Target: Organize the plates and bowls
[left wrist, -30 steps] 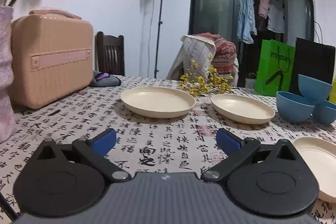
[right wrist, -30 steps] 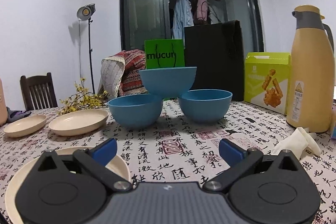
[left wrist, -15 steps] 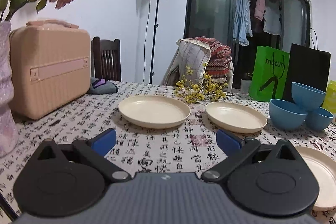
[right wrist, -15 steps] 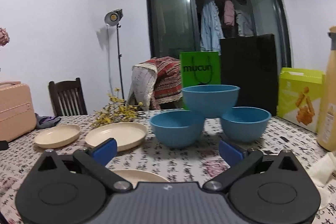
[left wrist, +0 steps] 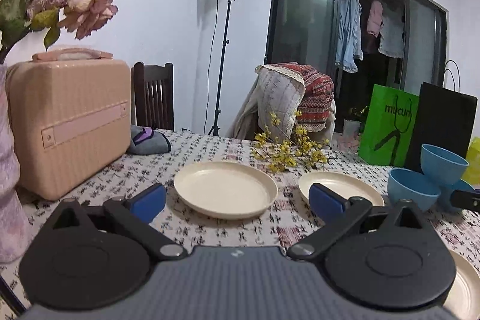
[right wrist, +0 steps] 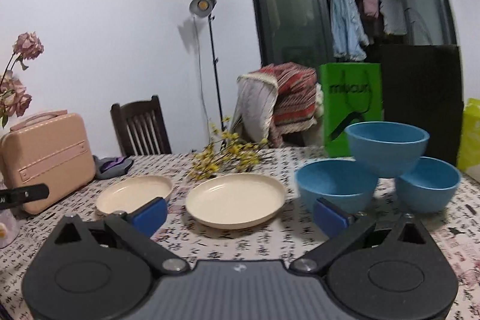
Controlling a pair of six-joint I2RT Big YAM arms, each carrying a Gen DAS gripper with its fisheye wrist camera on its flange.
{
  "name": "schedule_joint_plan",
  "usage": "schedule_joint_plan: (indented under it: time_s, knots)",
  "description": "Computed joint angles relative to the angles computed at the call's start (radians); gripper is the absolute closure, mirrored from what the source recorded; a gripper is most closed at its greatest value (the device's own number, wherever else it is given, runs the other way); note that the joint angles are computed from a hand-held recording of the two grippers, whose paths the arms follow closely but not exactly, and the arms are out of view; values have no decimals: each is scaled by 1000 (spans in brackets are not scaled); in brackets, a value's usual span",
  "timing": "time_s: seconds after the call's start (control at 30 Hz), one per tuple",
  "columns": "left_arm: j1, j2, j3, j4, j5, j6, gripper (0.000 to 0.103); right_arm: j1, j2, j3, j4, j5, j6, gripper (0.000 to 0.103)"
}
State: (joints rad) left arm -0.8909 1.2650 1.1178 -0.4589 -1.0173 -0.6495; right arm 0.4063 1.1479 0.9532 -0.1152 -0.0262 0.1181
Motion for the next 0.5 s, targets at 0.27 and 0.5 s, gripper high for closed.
schedule_joint_plan:
  time_s: [0.27,0.5]
  knots:
    - [82,-26,14,-14,74,-2,0,78,91,116,-45,34,-13,0]
    - [170,-33,27,-49,161,-14,0,127,176,227,-124,57,14,0]
